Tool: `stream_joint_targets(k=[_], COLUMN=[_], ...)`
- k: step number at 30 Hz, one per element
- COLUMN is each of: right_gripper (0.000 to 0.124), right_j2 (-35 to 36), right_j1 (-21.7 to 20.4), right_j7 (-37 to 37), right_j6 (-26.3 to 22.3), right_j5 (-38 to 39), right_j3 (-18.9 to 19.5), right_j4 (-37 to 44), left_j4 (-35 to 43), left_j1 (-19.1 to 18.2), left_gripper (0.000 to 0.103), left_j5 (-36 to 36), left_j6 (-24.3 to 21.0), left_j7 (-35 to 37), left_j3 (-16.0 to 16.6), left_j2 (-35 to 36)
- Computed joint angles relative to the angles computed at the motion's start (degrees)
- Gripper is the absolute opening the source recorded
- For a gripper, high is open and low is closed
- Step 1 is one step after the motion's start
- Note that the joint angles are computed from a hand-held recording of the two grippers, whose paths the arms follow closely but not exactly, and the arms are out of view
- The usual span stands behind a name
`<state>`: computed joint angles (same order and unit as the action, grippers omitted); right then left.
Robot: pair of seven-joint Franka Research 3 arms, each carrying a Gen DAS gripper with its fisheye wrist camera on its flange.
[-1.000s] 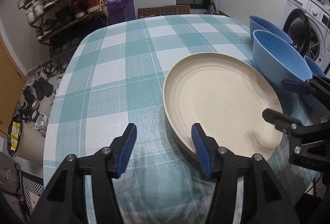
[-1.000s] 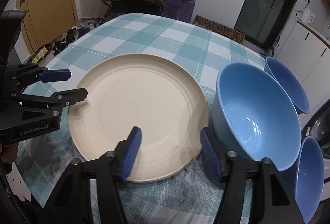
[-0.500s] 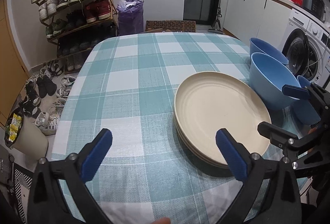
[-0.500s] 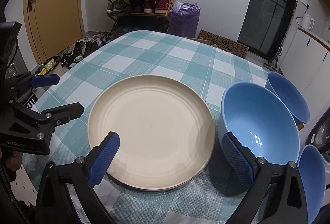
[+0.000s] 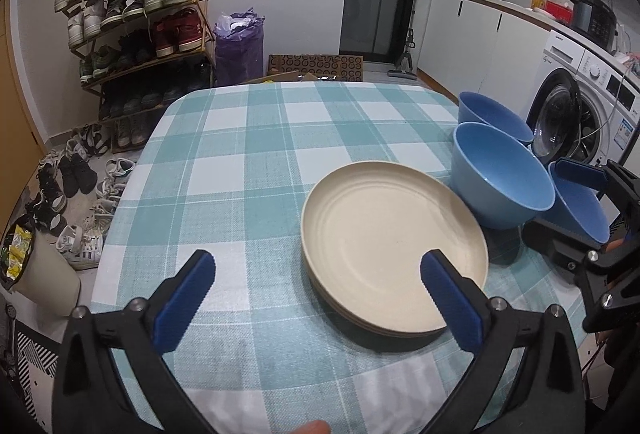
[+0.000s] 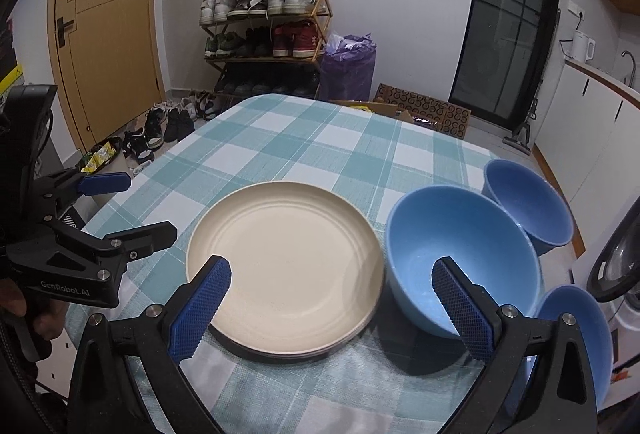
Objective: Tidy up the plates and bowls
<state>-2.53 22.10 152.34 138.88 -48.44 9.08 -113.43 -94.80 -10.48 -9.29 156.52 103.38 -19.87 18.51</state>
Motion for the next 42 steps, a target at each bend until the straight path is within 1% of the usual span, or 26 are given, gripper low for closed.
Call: stream_joint_targets(k=[4,12,20,29,35,42], right_gripper=[0.102,0.102,0.102,0.102,0.102,0.102], right_j2=[-3.63,-11.1,-18.02,-23.71,-26.13,-26.98], right_j1=[-0.87,-5.12,-10.28,-15.27,-17.72,-20.85], right_j7=[-0.2,-0.59,-0.92,-4.77,-8.72,-11.5], right_j6=[0.67,-1.59,-2.69,-3.1,-3.24,-2.16], right_j5=[0.76,1.61,3.39,9.28,13.21,16.56], right_j3=[0.1,2.43,4.18,4.69,4.46,3.94], right_j4=[-2.42,-6.5,-10.76,-13.92,-14.6,-14.52], left_j4=[1.12,4.7,9.49,15.44,22.52,33.82], left_j1=[0.38,-1.1,-3.21,-5.19,-7.23,-11.69], left_gripper=[0.103,0.103,0.103,0.103,0.103,0.103], left_j5=[-2.12,-2.73,-0.82,0.67,1.83,5.36], left_j6=[-0.5,-1.6,-2.61,-4.81,-8.17,-13.53], left_j7=[1.22,1.74,1.59,1.43,0.55,-1.14], left_j3=[-1.37,-1.77,-1.89,-2.26,-2.11,-0.62], left_j2=[0.18,1.56,3.98,6.8,10.26,16.46])
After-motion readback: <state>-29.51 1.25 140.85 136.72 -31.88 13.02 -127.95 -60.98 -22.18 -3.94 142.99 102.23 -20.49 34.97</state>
